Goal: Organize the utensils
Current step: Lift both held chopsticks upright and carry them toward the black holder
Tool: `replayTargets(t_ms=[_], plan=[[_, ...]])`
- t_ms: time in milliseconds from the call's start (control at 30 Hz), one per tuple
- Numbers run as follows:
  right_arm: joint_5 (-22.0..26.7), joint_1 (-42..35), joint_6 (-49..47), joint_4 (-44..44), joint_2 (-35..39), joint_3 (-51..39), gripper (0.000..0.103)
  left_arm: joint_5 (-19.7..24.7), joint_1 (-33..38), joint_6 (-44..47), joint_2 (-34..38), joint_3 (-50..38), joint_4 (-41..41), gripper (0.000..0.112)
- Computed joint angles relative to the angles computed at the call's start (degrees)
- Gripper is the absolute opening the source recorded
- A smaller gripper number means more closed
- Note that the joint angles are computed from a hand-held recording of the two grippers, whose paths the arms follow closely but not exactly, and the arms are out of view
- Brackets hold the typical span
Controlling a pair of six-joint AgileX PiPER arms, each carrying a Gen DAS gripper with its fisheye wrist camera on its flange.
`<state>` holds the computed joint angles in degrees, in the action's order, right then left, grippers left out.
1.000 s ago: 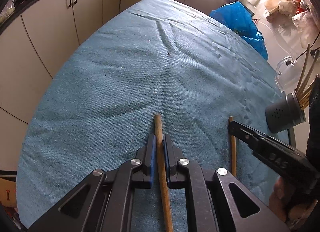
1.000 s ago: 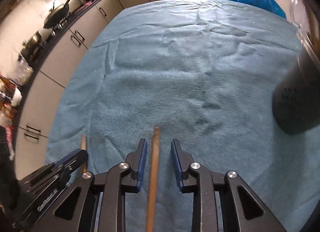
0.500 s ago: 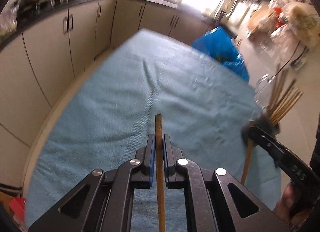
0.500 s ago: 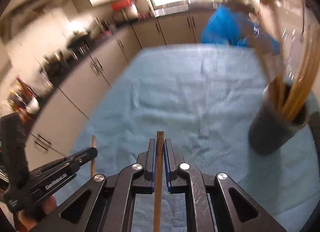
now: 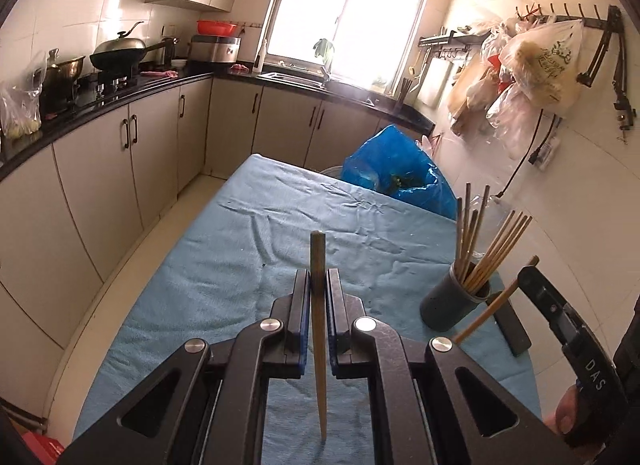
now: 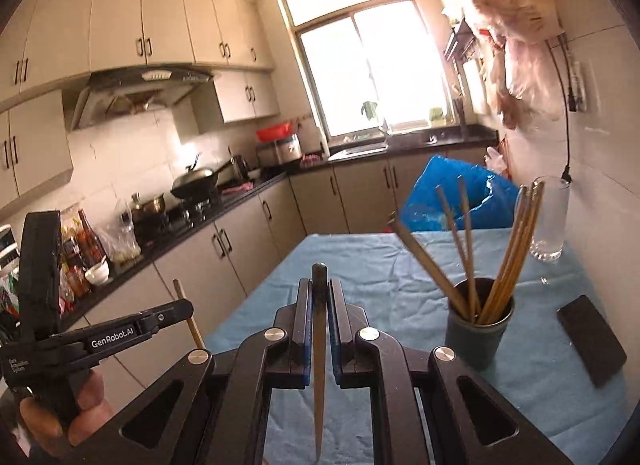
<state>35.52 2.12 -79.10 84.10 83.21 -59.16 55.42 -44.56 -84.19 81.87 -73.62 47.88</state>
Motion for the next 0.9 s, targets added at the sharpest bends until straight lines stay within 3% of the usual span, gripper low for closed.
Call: replayTargets(t_ms=[533, 900], plan=[[6.38, -10.48, 0.95, 2.05, -0.99, -0.46, 0.008, 2.61, -1.98, 1.33, 1.38, -4.03, 0.06, 0.007], [11.81, -21.37, 4.12, 2.79, 0.10, -4.11, 0.008, 4.04, -3.33, 9.21, 7.39, -16.51, -2.49, 0.007]])
